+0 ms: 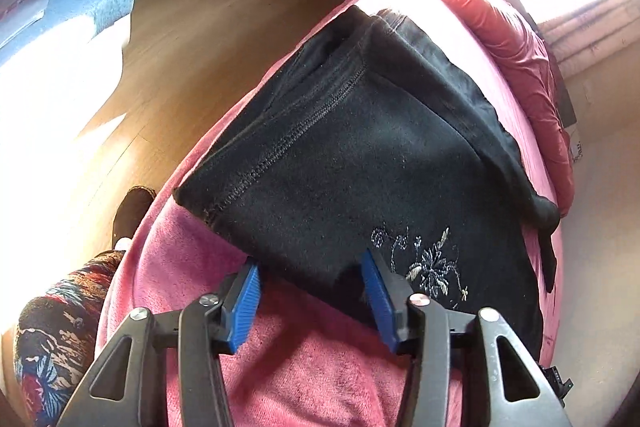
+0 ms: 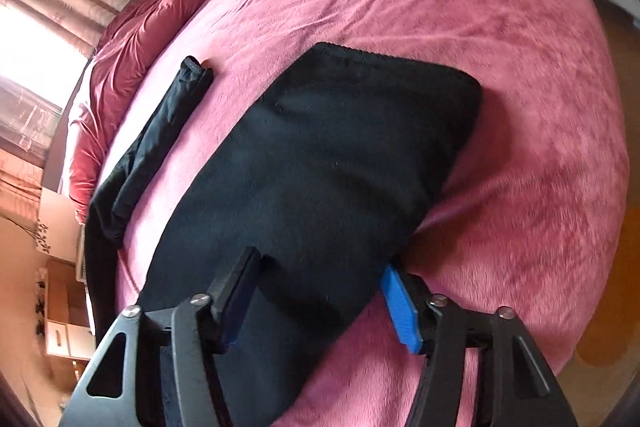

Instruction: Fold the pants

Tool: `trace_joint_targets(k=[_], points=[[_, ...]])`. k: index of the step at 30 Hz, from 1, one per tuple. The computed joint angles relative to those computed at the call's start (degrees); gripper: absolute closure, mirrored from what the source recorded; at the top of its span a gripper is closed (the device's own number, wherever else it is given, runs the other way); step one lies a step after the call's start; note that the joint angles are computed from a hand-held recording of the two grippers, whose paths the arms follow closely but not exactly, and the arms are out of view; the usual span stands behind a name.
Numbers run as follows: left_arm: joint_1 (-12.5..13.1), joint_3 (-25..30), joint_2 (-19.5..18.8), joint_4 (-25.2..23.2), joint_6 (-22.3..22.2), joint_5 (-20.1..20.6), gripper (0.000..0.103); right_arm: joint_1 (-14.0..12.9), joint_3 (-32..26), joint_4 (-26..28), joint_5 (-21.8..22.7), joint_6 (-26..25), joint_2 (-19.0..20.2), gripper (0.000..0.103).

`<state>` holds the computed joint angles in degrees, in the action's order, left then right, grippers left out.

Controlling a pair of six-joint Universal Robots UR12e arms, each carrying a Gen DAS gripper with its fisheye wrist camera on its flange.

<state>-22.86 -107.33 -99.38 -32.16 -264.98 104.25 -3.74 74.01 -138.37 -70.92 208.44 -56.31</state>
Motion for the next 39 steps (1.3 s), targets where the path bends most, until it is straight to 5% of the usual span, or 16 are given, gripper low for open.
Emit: trace_joint_targets(k=[8,15,23,28,30,32,39], points=[[0.80,-0.97,0.36,2.31,0.95,1.43,0.095,0.65,-3.34,4.85,-4.41,-6.46,0.86,0.084],[-1.01,-0.27,1.77,1.19,4.41,5.16,0.097,0.85,-3.29,3.94,-6.56,-11.44,-0.64,0.087],[-3.53,-0.77,4.55,-3.45,4.22,3.58,0.097,-0.58,0.62,3.98,-7.80,-12.82,-3.62,0.088],[-3.08,0.06,4.32,-8.97,5.02,-2.38,0.096,-1.31,1.92,5.95,-8.01,-13.35,-4.04,0.087],[-2.74,0.91,4.46,-11.70,5.73,-3.57,0.087,-1.76,2.37,5.47,-6.62,-12.28,-4.25,0.078],[-2.57,1.14,5.37,-13.96,4.75,-3.47,0.080,-1.90,2.81,4.67,-7.39,-12.25,-4.76,0.056],[-1.65,-0.60,10.36,-16.06,2.25,2.51,0.080,-0.13,5.04,-2.91,-16.95,-15.64,-7.42,0.047]])
